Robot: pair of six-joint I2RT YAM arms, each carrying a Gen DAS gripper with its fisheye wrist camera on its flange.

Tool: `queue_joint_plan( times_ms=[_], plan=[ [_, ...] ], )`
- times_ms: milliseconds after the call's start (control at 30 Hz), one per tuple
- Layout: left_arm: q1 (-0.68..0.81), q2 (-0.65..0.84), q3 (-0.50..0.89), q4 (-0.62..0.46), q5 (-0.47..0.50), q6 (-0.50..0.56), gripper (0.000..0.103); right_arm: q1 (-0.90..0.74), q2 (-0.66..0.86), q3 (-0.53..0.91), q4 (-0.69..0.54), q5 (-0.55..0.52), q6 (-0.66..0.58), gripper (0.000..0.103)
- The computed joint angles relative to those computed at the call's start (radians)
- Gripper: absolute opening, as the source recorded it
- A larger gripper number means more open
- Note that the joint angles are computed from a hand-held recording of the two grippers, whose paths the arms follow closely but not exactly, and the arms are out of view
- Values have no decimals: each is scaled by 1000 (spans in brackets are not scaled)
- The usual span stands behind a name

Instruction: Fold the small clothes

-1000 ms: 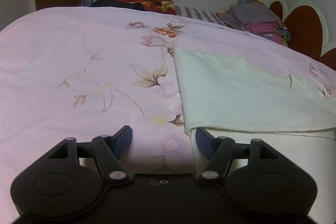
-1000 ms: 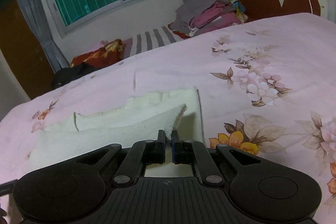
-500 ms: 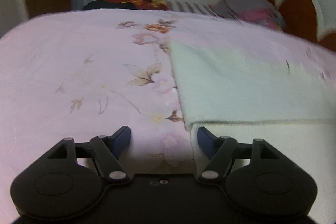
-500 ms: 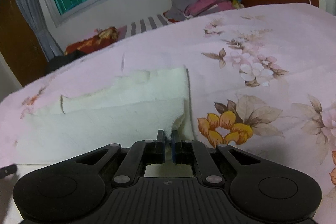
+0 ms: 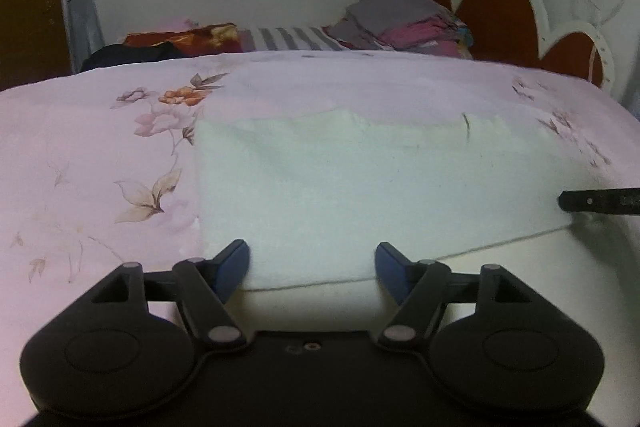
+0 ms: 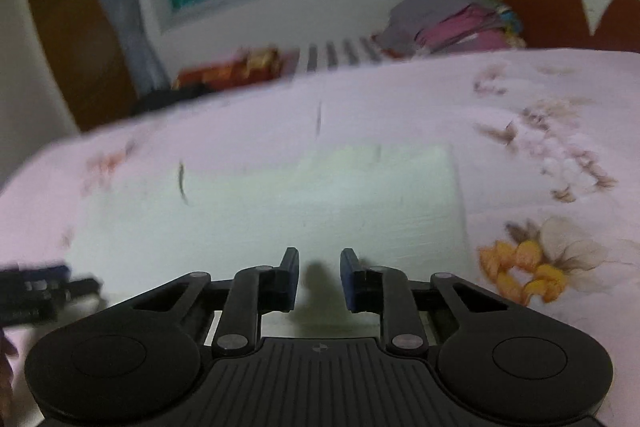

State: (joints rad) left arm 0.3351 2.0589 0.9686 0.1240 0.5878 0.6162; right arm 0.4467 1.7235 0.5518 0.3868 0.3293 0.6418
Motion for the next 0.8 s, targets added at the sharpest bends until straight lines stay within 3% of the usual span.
queue_joint_plan(
  times_ms=[33,67,133,233,367,433,500,533,633,800],
  plan=[
    [8,-5,12,-29,0,17,69,-16,25,21,-54,15,6,21],
    [15,-13,30,-72,5,33,70,-38,23,-6,-30,23,16,20],
    [18,-10,83,-142,39,27,72,-88,-46,-35,-75,27,55,18],
    [-32,19,131,-103,50,-7,77,-135,-88,-49,-36,29,40,18],
    [-96,194,376,-178,21,-82,77,-188,56,83,1,-48,-95,18],
    [-98,302,522,-232,-23,-109,77,-208,115,155,-60,-53,-104,18],
    [-78,331,599,-285,2,-136,75,-244,177,213,-142,-24,-75,18],
    [-70,323,615,-318,2,-149,74,-267,169,182,-100,-52,-70,18],
    [-52,245,506,-219,103,-195,84,-232,99,149,-90,-4,-74,18],
    [-143,204,406,-148,63,-159,84,-116,207,281,-6,-145,-90,18]
  ],
)
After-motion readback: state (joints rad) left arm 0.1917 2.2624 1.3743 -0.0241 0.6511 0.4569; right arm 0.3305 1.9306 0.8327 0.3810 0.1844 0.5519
